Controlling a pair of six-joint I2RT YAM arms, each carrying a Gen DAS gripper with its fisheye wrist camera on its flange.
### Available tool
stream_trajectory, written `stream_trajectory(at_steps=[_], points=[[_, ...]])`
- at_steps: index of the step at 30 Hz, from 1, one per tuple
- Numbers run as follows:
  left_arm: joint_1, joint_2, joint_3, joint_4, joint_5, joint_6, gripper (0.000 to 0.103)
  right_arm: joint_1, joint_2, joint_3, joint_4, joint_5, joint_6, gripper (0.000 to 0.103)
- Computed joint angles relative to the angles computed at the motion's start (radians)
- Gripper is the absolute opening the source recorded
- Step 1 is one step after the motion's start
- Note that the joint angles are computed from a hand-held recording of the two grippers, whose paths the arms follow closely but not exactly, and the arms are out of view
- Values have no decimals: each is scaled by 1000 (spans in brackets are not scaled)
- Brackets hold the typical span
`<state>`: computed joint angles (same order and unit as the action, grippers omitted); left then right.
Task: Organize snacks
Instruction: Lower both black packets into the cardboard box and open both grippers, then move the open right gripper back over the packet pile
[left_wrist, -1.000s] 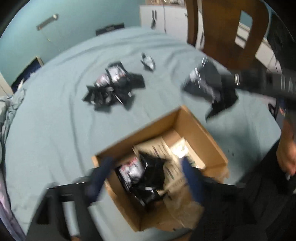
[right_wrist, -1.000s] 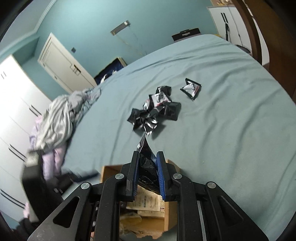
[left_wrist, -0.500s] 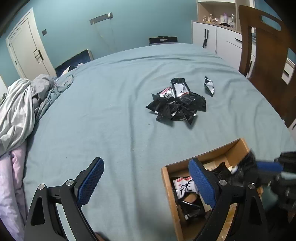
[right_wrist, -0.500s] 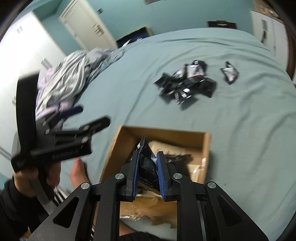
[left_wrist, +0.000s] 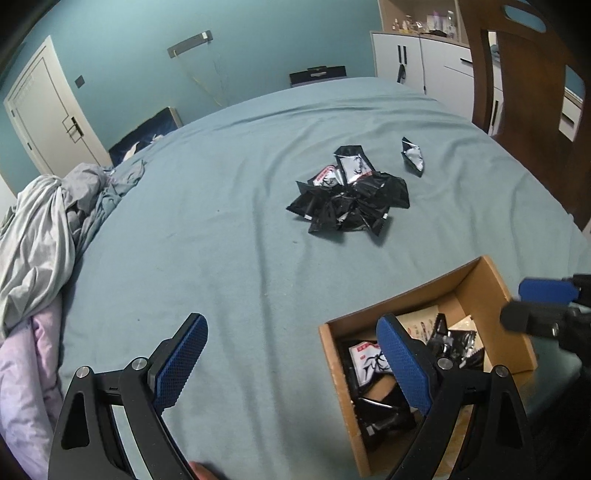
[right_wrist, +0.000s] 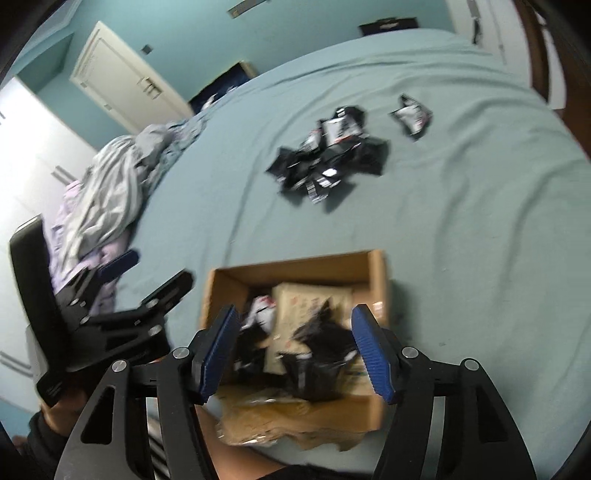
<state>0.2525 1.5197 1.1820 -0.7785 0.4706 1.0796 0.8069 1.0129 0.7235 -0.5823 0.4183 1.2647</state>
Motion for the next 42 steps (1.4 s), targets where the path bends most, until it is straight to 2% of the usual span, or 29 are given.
stream_trajectory(at_steps=[4, 9, 14, 19, 25, 34, 39, 42], points=[[4, 2, 10, -14, 6, 0, 94, 55, 65, 82, -139, 98, 79, 63], [7, 7, 28, -37, 19, -10, 94, 115, 121, 159, -240, 202, 155, 63], [3, -1, 24, -36, 29, -11, 94, 93, 140, 192, -320, 225, 151, 63], [-12, -27, -6, -7, 25, -8, 94, -22, 65, 142, -263, 140, 58, 63], [-40, -29, -14, -6, 10, -18, 94, -172, 19, 76, -166, -12, -8, 63], [-49, -18, 1, 3, 5, -58, 94, -354, 86, 123, -121, -148, -188, 63], [-68, -13, -5, 85, -3, -138, 98, -457, 142, 134, -61, -261, -280, 63], [-82, 9, -17, 151, -44, -185, 98, -510, 204, 168, -43, -338, -333, 63]])
